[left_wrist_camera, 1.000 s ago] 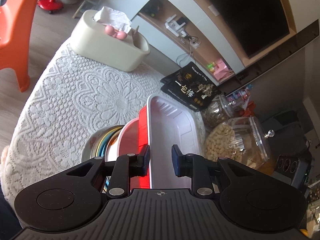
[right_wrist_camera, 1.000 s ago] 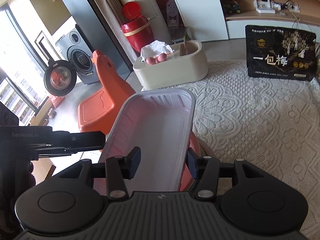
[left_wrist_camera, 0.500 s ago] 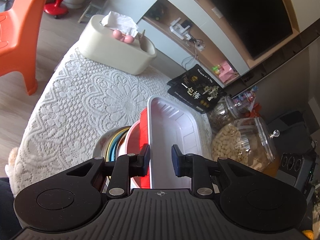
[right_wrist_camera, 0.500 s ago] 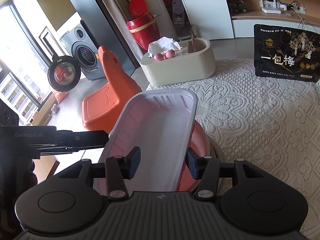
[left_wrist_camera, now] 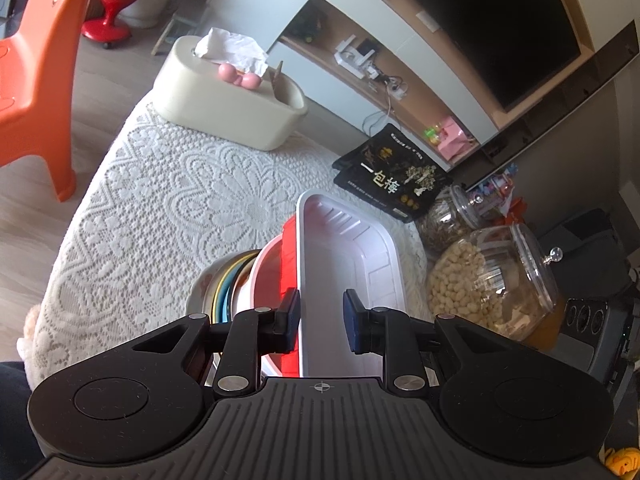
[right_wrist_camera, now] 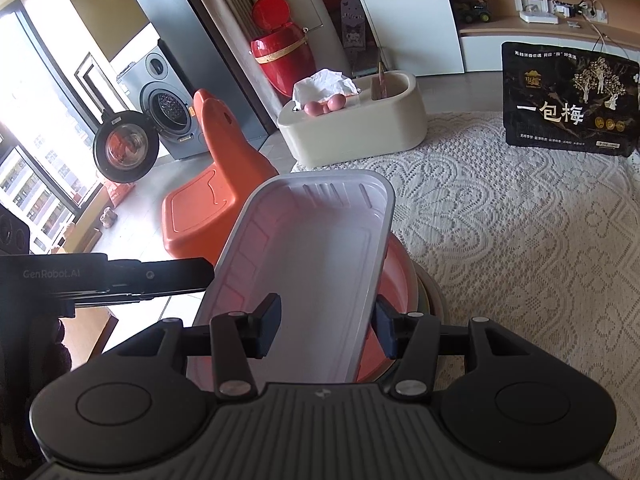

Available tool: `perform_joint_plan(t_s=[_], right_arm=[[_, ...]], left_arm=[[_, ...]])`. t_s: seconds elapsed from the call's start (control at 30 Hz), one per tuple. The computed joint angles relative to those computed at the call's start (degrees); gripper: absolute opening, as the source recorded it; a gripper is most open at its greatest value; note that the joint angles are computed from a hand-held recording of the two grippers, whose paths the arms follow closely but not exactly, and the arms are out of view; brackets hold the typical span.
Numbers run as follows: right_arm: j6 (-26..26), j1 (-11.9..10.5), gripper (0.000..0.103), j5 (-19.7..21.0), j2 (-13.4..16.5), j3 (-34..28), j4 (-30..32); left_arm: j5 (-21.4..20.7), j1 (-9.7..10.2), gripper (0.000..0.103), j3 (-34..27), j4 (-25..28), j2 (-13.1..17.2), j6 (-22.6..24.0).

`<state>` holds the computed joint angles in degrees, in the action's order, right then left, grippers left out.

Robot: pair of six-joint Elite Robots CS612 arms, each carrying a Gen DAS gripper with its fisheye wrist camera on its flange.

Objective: Organize plates and bowls
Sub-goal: 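Carry the tray with both grippers and lower it onto the bowl stack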

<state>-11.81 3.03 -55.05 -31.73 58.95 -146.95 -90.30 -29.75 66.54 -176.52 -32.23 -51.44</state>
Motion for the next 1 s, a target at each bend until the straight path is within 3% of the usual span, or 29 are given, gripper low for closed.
perform_joint_plan(t_s=[1.0], right_arm=[[0.7,0.7,0.051,-1.8,0.9,-2.0,-0.1]], left_arm=[[-0.6,0.7,0.025,-1.2,-0.6,1.0,-1.1]])
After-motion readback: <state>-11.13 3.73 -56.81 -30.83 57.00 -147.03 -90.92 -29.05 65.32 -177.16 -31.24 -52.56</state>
